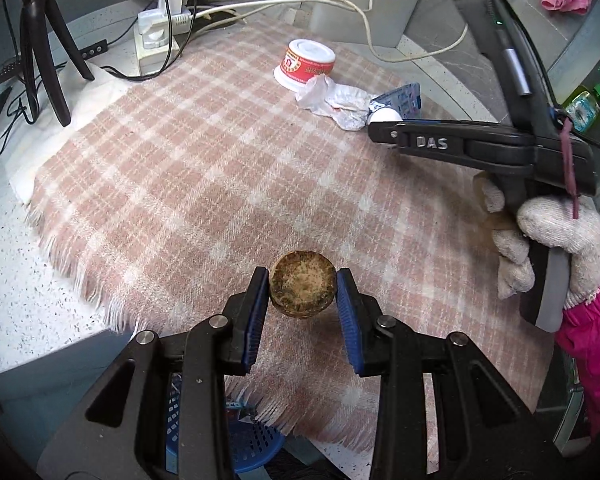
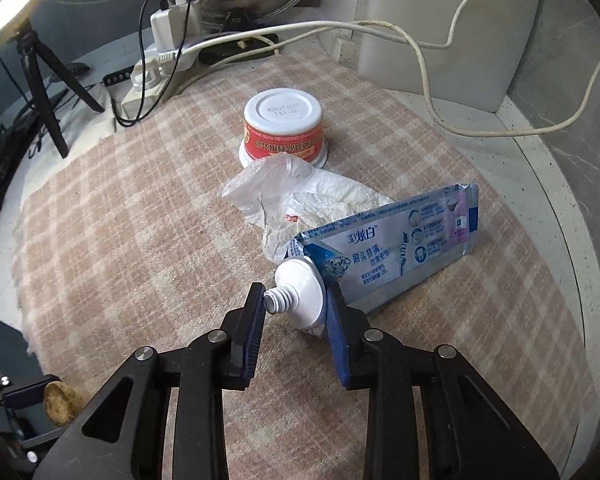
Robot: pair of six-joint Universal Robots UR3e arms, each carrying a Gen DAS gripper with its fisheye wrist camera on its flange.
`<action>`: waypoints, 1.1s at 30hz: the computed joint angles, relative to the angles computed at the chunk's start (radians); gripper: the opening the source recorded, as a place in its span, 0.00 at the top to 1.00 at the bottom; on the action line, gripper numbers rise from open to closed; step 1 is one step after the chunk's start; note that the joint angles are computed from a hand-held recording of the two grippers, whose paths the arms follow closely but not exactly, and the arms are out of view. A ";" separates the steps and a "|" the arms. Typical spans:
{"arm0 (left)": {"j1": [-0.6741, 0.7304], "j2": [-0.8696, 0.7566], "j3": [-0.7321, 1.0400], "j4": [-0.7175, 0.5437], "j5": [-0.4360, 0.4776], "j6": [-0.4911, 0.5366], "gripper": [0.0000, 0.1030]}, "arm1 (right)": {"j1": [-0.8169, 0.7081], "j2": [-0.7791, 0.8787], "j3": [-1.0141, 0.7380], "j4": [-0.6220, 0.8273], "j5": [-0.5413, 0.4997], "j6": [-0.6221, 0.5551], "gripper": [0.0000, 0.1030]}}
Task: Collect trash
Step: 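Grasp the round cookie with the left tool while the right tool grasps the toothpaste tube, then carry the cookie and toothpaste tube down over the blue basket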
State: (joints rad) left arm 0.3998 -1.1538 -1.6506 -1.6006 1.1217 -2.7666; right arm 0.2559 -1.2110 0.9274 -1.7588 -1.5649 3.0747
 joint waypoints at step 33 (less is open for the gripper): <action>0.533 0.161 0.341 -0.771 -0.193 0.664 0.67 | -0.259 -0.565 0.269 0.145 0.386 0.259 0.73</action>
